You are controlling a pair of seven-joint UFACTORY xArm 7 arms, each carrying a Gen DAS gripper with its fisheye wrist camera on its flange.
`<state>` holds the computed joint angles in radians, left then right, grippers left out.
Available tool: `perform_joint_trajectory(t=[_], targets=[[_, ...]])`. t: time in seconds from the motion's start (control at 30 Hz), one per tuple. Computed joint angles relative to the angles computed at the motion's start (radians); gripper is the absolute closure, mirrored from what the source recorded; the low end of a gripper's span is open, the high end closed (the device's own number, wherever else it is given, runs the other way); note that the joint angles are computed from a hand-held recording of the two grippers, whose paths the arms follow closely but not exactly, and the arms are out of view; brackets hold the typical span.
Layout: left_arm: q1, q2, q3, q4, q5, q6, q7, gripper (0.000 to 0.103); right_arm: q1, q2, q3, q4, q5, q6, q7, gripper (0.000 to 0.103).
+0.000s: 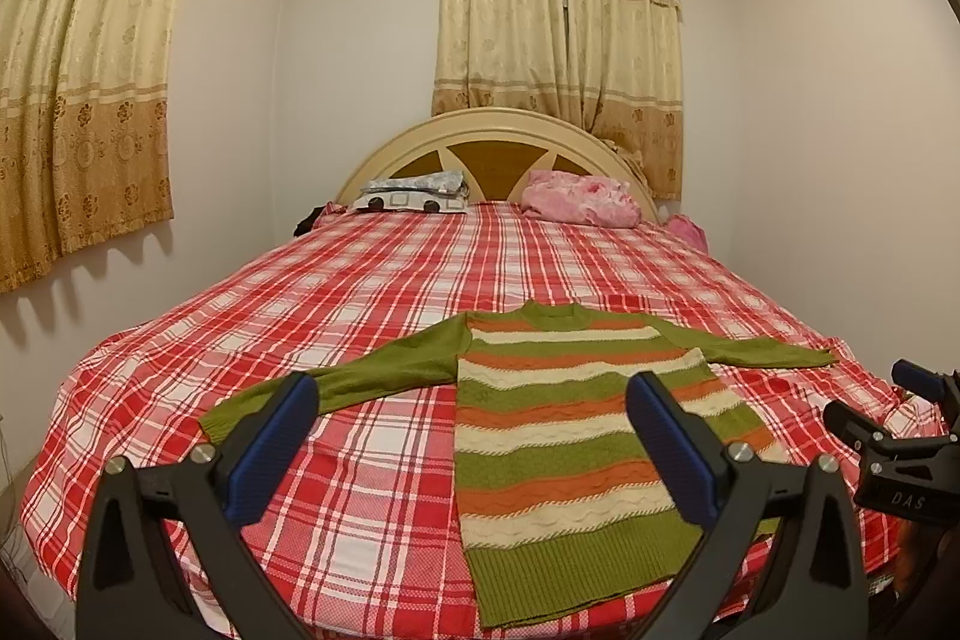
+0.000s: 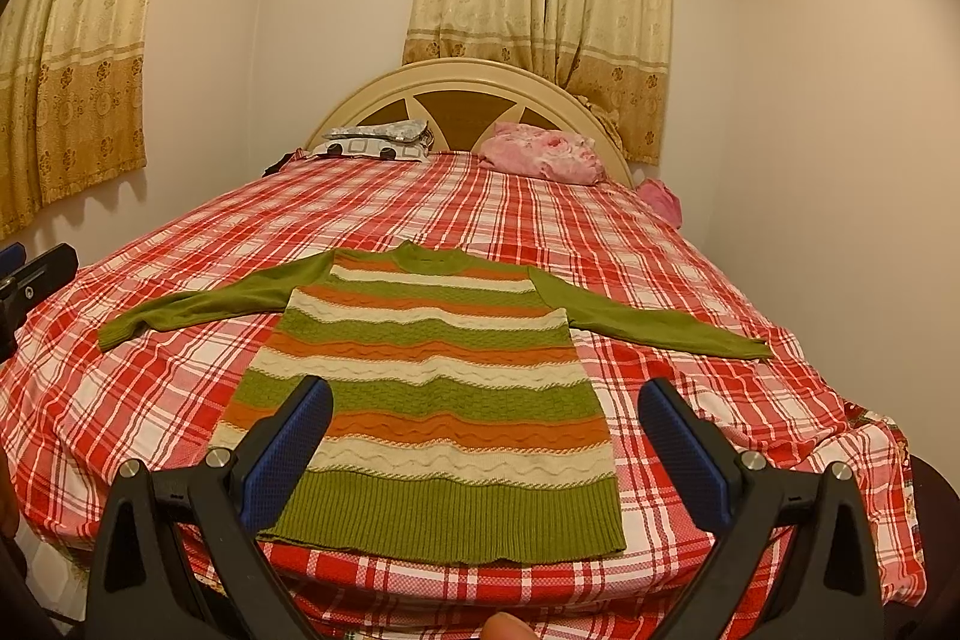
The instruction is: Fold small clothes
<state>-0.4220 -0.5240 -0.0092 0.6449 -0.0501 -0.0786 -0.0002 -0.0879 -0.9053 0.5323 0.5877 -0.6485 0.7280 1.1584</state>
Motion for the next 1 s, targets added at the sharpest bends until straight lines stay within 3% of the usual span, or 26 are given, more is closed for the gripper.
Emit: perform_joint_trajectory(t=[0.33,0.77,0.9,1.0], targets=[[0.026,0.092,-0.028,0.047,0.013,-0.009,-0.004,0.000,-0.020,0.049,-0.034,-0.037,-0.020,-0.059,0.005,0.001],[0.091,0.317,-0.121,0.236,0.061,0.001,-0.006,0.000,-0.130,0.200,-0.113,-0.028,-0.110,-0.186,0.005,0.001],[0.175,0.403,-0.208,0.320,0.134,0.029,-0.059,0.000,-0.173,0.279,-0.142,0.000,-0.161,-0.208,0.007,0.001],[0.218,0.461,-0.251,0.383,0.249,0.058,-0.159,0.000,-0.192,0.342,-0.182,0.025,-0.198,-0.225,0.009,0.001]])
